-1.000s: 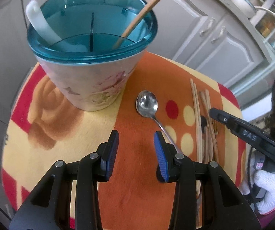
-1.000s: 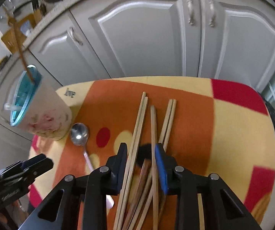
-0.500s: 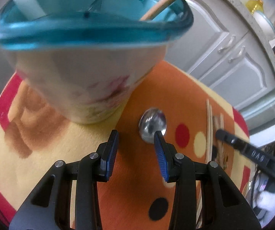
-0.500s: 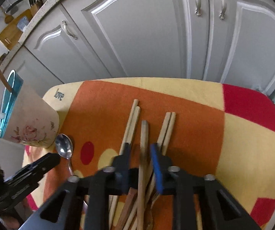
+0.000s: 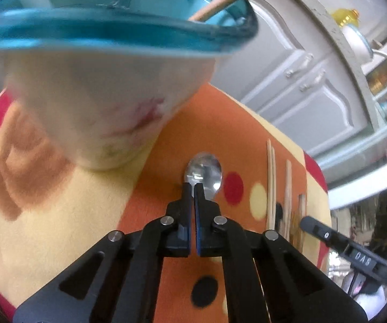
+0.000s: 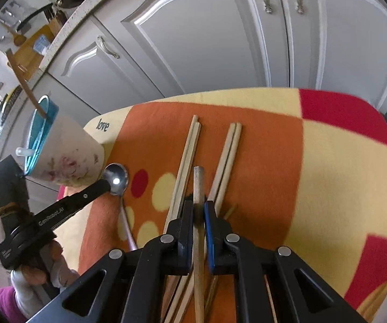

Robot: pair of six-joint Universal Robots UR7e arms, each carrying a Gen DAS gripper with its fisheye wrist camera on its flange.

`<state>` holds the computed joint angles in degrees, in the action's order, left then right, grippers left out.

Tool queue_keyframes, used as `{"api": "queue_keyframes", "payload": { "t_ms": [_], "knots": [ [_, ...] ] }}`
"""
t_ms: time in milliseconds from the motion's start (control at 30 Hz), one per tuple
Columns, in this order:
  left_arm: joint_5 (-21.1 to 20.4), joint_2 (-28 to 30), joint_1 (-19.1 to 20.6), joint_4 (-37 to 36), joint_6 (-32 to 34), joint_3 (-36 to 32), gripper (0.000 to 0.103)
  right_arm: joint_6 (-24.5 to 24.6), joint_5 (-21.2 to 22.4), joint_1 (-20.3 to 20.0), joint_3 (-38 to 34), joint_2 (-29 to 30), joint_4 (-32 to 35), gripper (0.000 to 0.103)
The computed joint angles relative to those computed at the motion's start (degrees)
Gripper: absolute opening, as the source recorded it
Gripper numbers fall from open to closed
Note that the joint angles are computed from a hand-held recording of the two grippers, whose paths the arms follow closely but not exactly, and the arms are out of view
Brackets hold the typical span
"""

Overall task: Organize utensils
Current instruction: 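Grasp the metal spoon with the left tool while the right tool grasps another chopstick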

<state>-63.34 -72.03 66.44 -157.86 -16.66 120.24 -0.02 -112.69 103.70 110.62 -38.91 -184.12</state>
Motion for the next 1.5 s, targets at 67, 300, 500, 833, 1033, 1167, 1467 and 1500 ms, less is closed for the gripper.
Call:
{"api": "queue_keyframes", "payload": {
  "t_ms": [67, 300, 500, 833, 1033, 1167, 1467, 1500],
  "knots": [
    [-1.0, -2.1, 0.3, 2.4, 1.1, 0.8, 0.0, 0.6, 1.5, -0.1, 1.8, -1.1, -0.8, 0.008],
    [-1.8, -5.3, 0.4, 2.5, 2.3, 2.5, 0.011, 0.8, 2.8, 0.6, 5.1, -2.0, -2.3, 0.008],
    [2.4, -0.8, -0.6, -3.5, -1.2, 1.7, 0.039, 2.2, 3.1, 0.1, 6.7, -2.6, -4.1, 0.007],
    [11.3, 6.8, -3.5, -13.0, -3.6, 0.9, 0.035, 1.1, 5.3, -0.7, 9.5, -5.1, -4.9, 0.007],
    [8.5, 5.6, -3.0, -9.8, -0.4, 0.7, 0.004, 0.1, 7.1, -1.1, 10.5, -5.5, -6.7, 0.007],
    [6.2, 1.4, -2.9, -4.0, 1.1, 1.5, 0.001, -0.5, 8.0, -0.9, 11.1, -5.9, -7.8, 0.007],
    [3.5, -7.3, -2.2, 9.2, 2.4, 4.2, 0.002, 0.1, 8.8, 1.1, 11.0, -5.3, -8.2, 0.008],
    [3.0, -7.8, -2.0, 10.5, 2.4, 4.1, 0.002, 0.0, 9.1, 1.5, 10.9, -5.2, -8.1, 0.008]
  ]
}}
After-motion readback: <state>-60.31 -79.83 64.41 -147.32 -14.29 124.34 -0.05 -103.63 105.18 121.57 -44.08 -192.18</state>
